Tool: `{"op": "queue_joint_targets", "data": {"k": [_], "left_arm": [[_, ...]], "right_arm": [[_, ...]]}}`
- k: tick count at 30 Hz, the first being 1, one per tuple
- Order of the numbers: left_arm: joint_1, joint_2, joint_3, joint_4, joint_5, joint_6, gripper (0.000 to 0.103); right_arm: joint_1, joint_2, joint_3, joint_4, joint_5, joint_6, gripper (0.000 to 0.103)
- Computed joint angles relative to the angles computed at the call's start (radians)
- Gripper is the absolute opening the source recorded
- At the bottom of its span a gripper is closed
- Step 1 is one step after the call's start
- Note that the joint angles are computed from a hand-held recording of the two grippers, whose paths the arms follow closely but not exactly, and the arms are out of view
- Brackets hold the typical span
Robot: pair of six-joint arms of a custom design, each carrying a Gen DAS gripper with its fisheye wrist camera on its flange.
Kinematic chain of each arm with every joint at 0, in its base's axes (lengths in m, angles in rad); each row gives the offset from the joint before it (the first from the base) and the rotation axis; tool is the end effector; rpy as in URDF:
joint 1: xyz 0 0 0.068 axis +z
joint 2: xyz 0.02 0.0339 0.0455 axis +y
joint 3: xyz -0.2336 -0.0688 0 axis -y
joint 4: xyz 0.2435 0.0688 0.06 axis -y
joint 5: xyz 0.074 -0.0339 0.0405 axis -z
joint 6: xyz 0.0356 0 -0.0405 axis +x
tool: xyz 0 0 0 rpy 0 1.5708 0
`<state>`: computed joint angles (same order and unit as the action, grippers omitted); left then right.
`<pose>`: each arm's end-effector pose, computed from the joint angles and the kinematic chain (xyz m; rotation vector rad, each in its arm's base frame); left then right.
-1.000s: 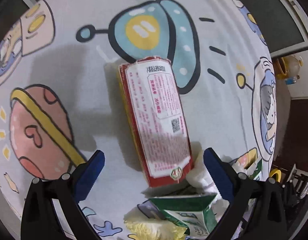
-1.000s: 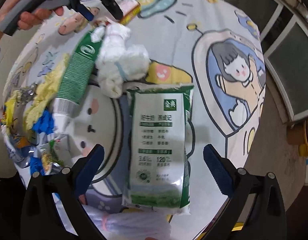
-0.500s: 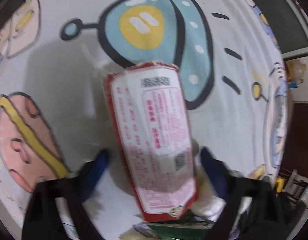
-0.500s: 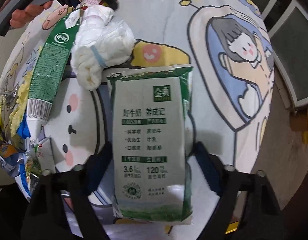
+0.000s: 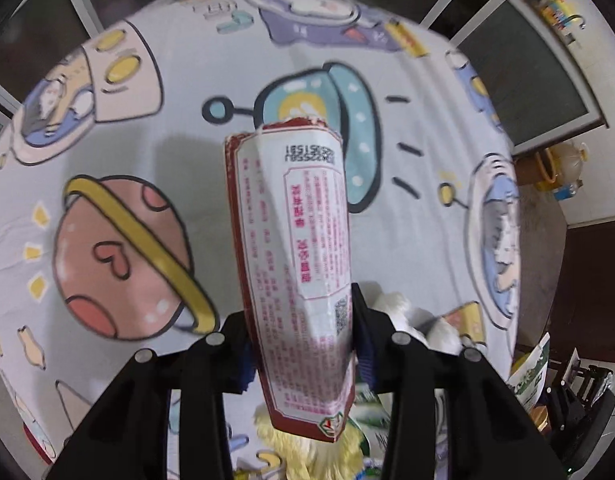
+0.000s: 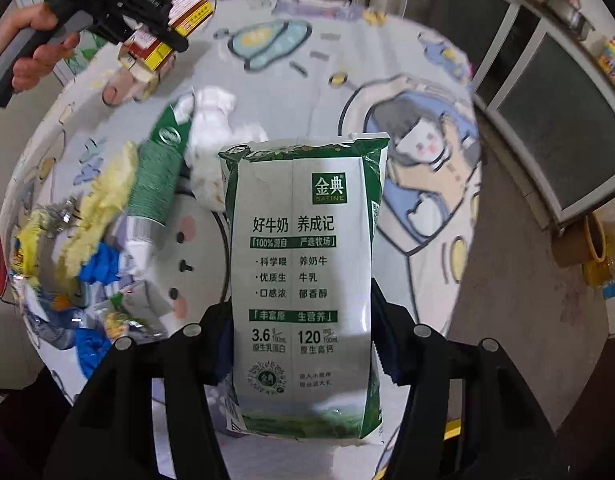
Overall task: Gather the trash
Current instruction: 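Carry the red box and milk carton to the yellow bin and release both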
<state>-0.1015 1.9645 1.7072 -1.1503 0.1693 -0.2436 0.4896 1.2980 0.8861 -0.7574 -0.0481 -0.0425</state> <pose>0.3755 -0.0443 0.2176 -0.1920 2.9900 -0.2925 0.2172 0.1177 0.1951 -0.7372 2.6540 0.1889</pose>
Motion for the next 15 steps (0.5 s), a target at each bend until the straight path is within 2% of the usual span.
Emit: {"op": "queue_joint_targets", "data": {"k": [6, 10, 15], "left_arm": [[-0.039, -0.206, -0.143, -0.012, 0.009, -0.01, 0.037], [-0.132, -0.301, -0.196, -0.032, 0.004, -0.053, 0.037], [-0.286, -0.352, -0.187, -0.057, 0.008, -0.116, 0.037]], "right_arm": [[-0.03, -0.155, -0.02, -0.062, -0.032, 0.037, 0.055], [-0.092, -0.3, -0.06, -0.128, -0.062, 0.026, 0.055], [-0.302, -0.501, -0.086, -0.263, -0.153, -0.073, 0.055]]}}
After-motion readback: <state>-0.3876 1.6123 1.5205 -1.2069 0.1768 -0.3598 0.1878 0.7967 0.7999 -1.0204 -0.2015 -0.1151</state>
